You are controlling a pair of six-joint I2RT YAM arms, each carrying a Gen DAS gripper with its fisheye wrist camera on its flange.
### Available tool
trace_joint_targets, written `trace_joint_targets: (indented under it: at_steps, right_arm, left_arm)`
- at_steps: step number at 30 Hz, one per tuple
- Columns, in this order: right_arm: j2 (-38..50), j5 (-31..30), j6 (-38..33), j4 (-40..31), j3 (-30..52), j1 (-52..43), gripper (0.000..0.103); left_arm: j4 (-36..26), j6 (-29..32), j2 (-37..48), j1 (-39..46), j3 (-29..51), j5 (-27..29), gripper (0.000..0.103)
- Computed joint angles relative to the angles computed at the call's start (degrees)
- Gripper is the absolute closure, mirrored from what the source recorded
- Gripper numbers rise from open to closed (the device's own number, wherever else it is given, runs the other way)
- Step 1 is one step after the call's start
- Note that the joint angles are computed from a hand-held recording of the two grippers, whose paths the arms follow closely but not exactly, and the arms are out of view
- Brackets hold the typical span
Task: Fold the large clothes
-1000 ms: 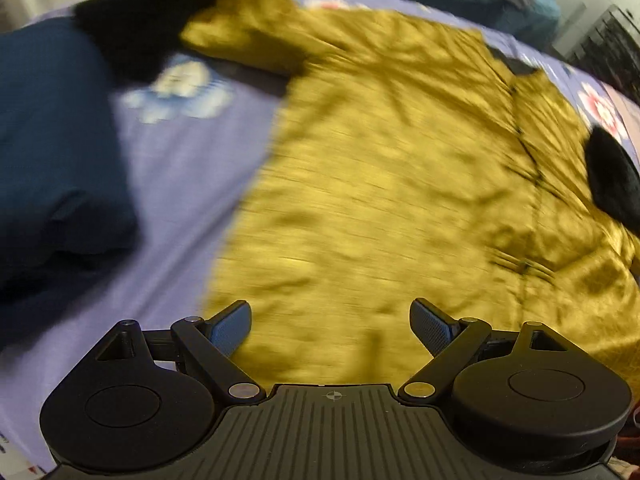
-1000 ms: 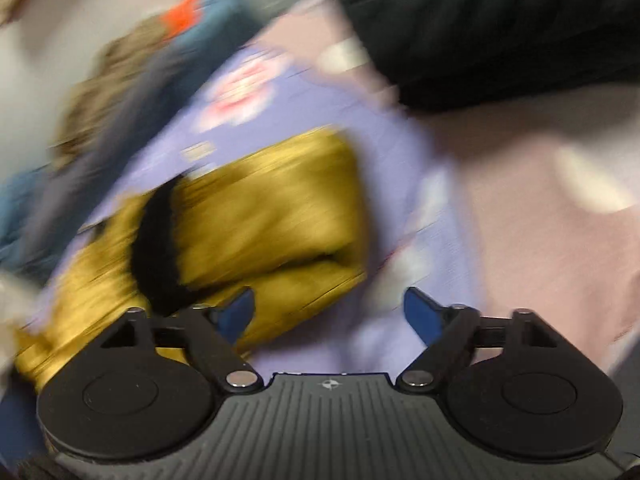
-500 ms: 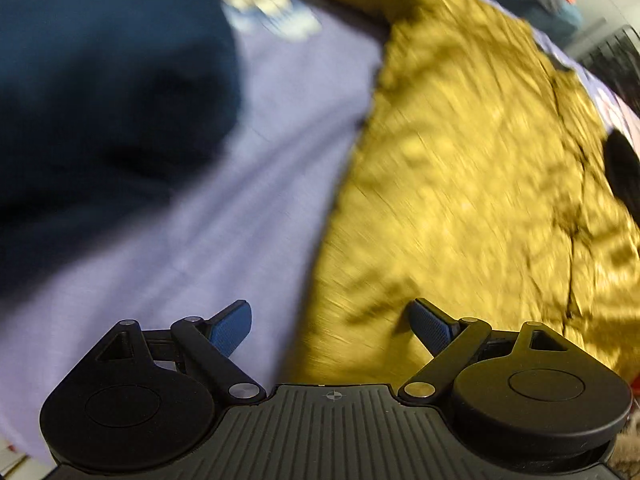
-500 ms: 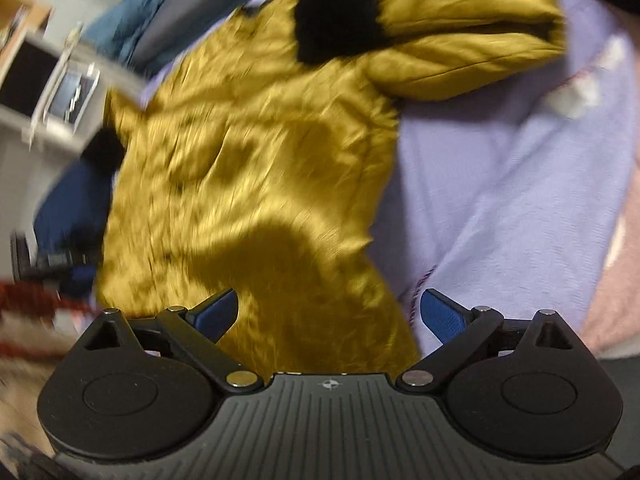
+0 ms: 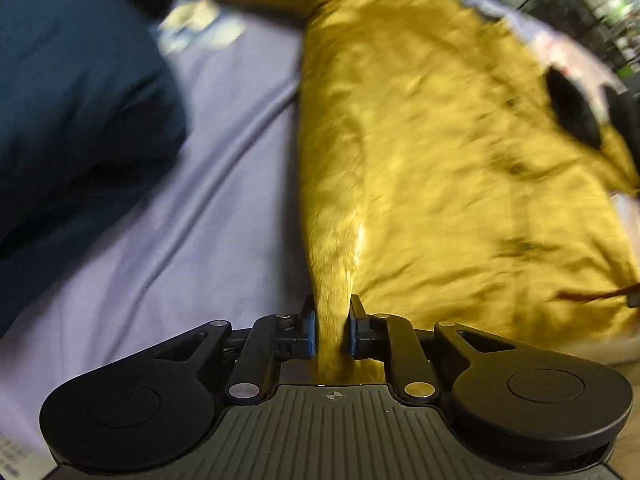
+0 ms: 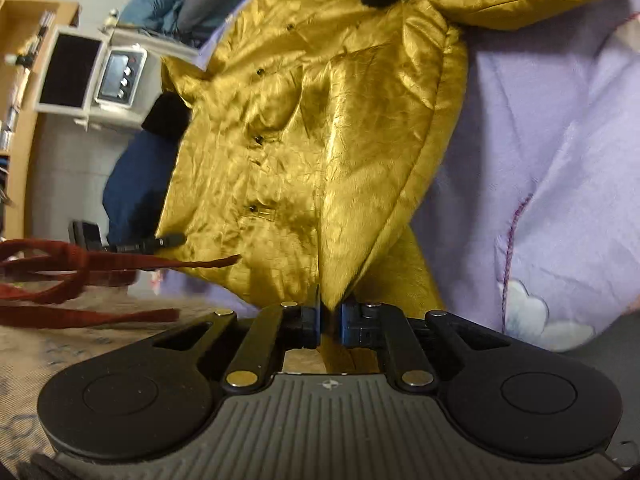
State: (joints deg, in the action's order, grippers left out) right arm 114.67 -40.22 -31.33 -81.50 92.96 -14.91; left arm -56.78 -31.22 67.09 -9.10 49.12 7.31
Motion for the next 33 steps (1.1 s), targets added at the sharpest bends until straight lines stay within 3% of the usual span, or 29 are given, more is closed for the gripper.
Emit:
trace_joint_targets:
  at_steps: [2, 4, 5, 8, 9, 10, 11, 12, 15, 18, 23, 26, 29, 33]
  right_arm:
    - [-0.97, 6.28, 1.02, 2.26, -1.2, -0.14, 0.092]
    - [-1.8, 13.3, 1.86, 7.32, -4.59, 0.67, 0.092]
    - [-1.99, 14.91, 3.49, 10.01, -6.53, 1.09, 0.091]
    - [-2.95, 17.19, 9.61, 17.32, -11.28, 3.12, 0.088]
    - [-4.37, 19.33, 10.35, 20.67, -13.63, 4.52, 0.082]
    - [-5.91, 22.16, 10.94, 23.66, -15.84, 6.16, 0.063]
    - [-7.45, 25.15, 10.87, 26.02, -17.94, 7.55, 0.048]
    - [-8.78, 27.14, 10.0, 27.32, -19.23, 8.58, 0.048]
    - [-12.41, 28.67, 5.96, 26.44, -19.79, 9.37, 0.048]
    - [-15.48, 29.33, 3.59, 24.14, -17.07, 9.1, 0.043]
    - [-15.53, 22.18, 8.55, 25.58, -9.55, 9.17, 0.039]
    - [-13.24, 19.8, 12.83, 30.62, -8.21, 13.33, 0.039]
    - [-9.77, 22.07, 13.35, 35.66, -7.88, 18.17, 0.039]
    - [-2.42, 28.7, 14.26, 37.4, -5.31, 23.03, 0.037]
  left_arm:
    - [1.57, -0.55, 2.49, 1.44, -2.35, -0.66, 0.046]
    - [4.47, -1.85, 5.71, 0.93, -3.26, -2.75, 0.041]
    - [5.39, -3.24, 7.07, -0.03, -3.04, -3.83, 0.033]
    - [4.6, -5.31, 9.59, -1.51, -0.64, -5.47, 0.029]
    - [3.55, -4.64, 10.37, -1.48, 0.57, -5.63, 0.025]
    - [1.84, -4.61, 10.85, -2.08, 2.12, -6.14, 0.021]
    - [0.54, -4.65, 11.04, -2.57, 3.76, -6.88, 0.003]
    - [-0.91, -5.33, 10.58, -3.48, 5.38, -8.8, 0.0]
    - [-2.52, -6.94, 9.06, -5.42, 10.1, -14.21, 0.0]
    - [0.25, -8.26, 9.32, -4.7, 12.98, -13.48, 0.0]
    - [8.86, -8.23, 19.31, -8.77, 18.06, -11.17, 0.0]
    - [13.41, -7.06, 27.79, -12.62, 20.95, -9.9, 0.0]
    - [11.13, -6.51, 36.38, -15.84, 25.31, -8.7, 0.0]
    - [11.09, -5.07, 42.63, -20.04, 28.15, -12.98, 0.0]
